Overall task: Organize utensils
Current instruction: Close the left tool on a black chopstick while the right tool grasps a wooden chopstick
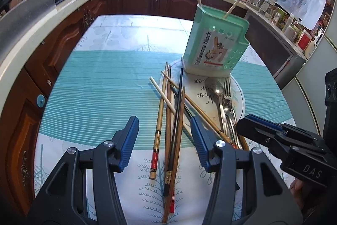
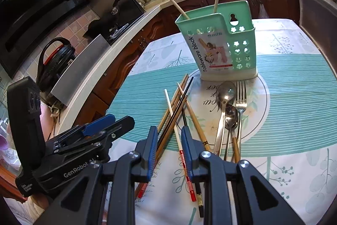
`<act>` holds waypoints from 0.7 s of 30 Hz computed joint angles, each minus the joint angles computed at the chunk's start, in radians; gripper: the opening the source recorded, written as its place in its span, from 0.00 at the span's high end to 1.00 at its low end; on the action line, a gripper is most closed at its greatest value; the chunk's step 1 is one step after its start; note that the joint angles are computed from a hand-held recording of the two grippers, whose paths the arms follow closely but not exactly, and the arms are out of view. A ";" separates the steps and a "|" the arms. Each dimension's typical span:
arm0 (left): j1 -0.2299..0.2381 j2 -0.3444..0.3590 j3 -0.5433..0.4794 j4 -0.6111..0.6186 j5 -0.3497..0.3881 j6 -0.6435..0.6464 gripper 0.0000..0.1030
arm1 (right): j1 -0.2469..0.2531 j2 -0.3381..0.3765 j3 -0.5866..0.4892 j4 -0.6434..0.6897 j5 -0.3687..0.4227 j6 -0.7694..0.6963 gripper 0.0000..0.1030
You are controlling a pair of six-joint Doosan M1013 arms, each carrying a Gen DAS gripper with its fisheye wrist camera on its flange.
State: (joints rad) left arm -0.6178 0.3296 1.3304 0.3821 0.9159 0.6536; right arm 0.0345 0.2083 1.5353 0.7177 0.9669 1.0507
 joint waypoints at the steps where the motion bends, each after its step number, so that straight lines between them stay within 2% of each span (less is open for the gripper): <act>1: 0.010 0.003 0.001 -0.033 -0.007 0.025 0.53 | 0.003 0.006 -0.006 -0.009 0.008 0.011 0.77; 4: 0.035 0.009 0.007 -0.103 -0.022 0.075 0.53 | 0.007 0.024 -0.025 -0.020 0.036 0.032 0.77; 7: 0.071 0.025 0.000 -0.228 -0.035 0.165 0.55 | 0.011 0.038 -0.037 -0.029 0.058 0.041 0.78; 12: 0.102 0.063 -0.043 -0.366 -0.022 0.318 0.67 | 0.006 0.067 -0.053 -0.020 0.101 0.060 0.78; 21: 0.128 0.172 -0.213 -0.518 0.095 0.558 0.88 | -0.007 0.108 -0.080 0.007 0.151 0.087 0.78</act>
